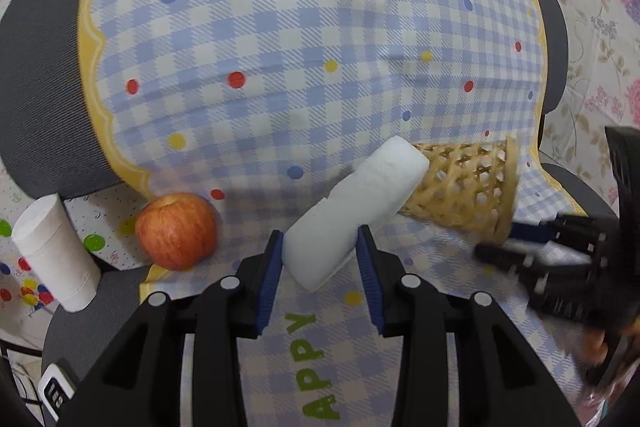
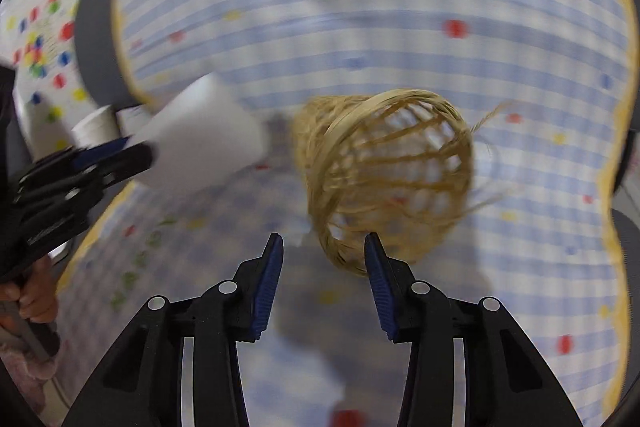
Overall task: Collect trash
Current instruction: 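Grasp the bamboo basket rim with the right gripper while the left holds the sponge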
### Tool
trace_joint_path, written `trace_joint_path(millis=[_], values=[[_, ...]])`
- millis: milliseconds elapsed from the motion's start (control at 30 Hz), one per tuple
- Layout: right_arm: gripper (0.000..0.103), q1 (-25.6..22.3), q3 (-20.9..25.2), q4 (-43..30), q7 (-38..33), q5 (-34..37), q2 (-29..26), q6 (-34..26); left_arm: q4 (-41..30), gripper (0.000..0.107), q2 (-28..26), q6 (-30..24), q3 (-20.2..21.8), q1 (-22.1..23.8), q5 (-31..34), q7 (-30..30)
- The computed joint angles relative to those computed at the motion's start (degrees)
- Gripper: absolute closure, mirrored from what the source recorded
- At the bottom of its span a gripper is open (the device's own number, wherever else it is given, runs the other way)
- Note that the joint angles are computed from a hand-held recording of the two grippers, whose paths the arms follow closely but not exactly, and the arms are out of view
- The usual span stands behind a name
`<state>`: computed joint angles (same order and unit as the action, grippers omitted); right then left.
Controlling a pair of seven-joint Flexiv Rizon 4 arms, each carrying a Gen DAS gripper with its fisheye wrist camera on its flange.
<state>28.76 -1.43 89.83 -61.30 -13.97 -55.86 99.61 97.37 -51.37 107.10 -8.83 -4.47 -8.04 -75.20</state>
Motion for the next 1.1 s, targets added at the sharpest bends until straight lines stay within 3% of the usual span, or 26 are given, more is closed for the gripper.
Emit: trace_joint_path(millis=[67,367,533,600,767,833,867,967,1100], values=[[0.060,1.1,-0.1,0.4,-0.4,-0.2,0.3,0.5,1.2,0.071,0.8,0.5,0.4,0.0,-0.3,-0.6],[0.059,9.6,-8.9,9.8,-1.3,6.3,6.1,6.2,4.5,0.071,2.5,2.5,0.5,0.8,-0.1,-2.6],[0.059,17.0,-15.6,13.0,-2.5,11.3,7.2,6.7,5.8,0.071,3.3,3.0,0.4,1.3,0.6,-3.2],[0.060,16.8,-14.8,14.6,-3.3,11.7,8.4,6.9,6.6,0.071,3.7,3.5,0.0,1.9,1.1,-3.5],[0.060,21.5,-19.4,17.0,-3.5,16.6,8.4,8.0,7.9,0.070,4.5,4.6,0.3,2.1,1.7,-4.2],[0.061,21.6,-20.2,15.8,-2.7,18.0,7.4,7.8,8.0,0.070,4.6,4.8,0.2,2.2,1.7,-4.6],[0.067,22.0,-21.0,15.1,-2.0,18.6,6.7,7.2,8.1,0.070,4.7,4.9,0.4,2.2,1.7,-4.7],[0.072,21.2,-21.1,12.7,-0.9,18.5,5.1,7.0,8.2,0.070,4.8,4.8,1.1,1.7,1.4,-4.7],[0.074,18.7,-19.8,8.0,0.0,16.2,2.4,5.5,8.2,0.070,4.7,4.7,1.7,1.4,1.0,-4.8]])
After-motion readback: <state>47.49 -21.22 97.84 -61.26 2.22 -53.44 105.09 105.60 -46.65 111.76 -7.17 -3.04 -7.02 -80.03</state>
